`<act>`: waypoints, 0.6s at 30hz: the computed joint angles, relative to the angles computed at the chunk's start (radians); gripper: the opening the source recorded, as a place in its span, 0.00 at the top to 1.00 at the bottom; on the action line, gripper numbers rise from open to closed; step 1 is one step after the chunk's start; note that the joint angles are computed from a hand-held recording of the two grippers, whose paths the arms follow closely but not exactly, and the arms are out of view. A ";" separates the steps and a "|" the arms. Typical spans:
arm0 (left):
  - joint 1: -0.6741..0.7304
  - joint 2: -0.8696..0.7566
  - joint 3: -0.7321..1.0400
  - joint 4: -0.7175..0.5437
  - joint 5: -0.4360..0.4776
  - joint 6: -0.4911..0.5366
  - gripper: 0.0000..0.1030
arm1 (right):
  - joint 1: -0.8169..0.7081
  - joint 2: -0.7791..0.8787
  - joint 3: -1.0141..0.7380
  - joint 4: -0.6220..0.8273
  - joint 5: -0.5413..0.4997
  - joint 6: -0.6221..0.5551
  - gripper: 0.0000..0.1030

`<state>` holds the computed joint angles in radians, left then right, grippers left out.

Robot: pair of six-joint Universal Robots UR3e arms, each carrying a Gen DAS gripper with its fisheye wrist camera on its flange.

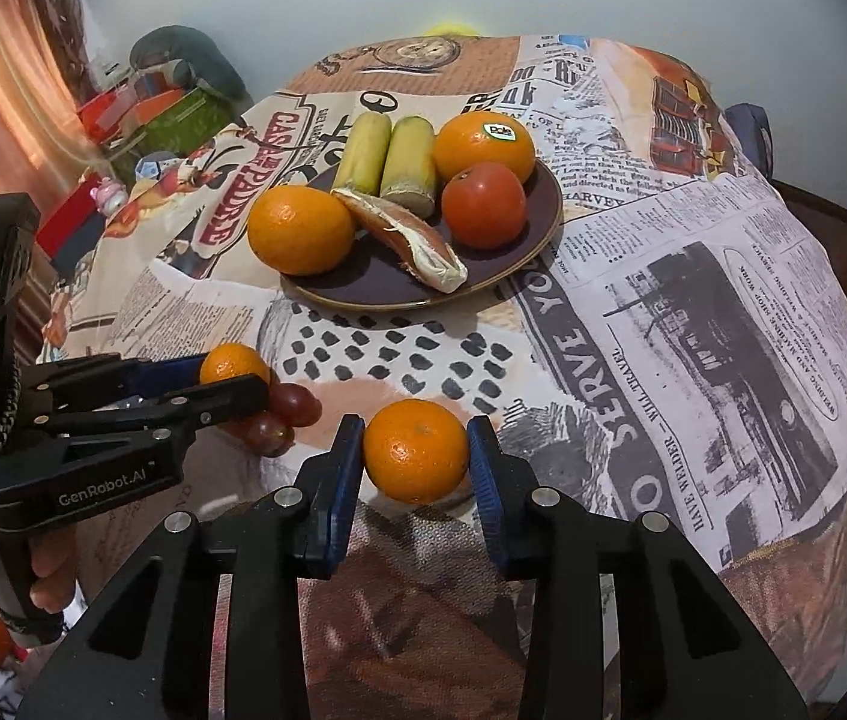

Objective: Organize fruits
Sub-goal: 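Set the mandarin on the plate with the left tool while the right tool places its mandarin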

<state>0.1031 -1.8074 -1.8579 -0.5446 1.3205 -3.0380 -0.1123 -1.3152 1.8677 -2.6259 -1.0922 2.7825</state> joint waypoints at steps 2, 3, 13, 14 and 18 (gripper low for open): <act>-0.008 0.001 0.000 0.005 0.013 0.005 0.64 | -0.001 0.004 -0.009 0.001 0.003 0.002 0.69; -0.011 0.002 0.001 0.007 0.017 0.007 0.64 | -0.001 0.004 -0.012 0.000 0.004 0.002 0.69; 0.027 0.041 0.003 0.014 0.017 0.011 0.64 | 0.009 0.037 -0.075 -0.012 0.004 0.014 0.69; 0.034 0.047 0.005 0.015 0.014 0.010 0.64 | 0.010 0.041 -0.085 -0.011 0.005 0.016 0.69; 0.054 0.062 0.023 0.025 0.013 0.016 0.64 | 0.016 0.059 -0.128 -0.023 0.004 0.027 0.69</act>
<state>0.1573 -1.7453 -1.8349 -0.5195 1.3336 -3.0219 -0.0964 -1.2567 1.7396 -2.6485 -1.0880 2.8100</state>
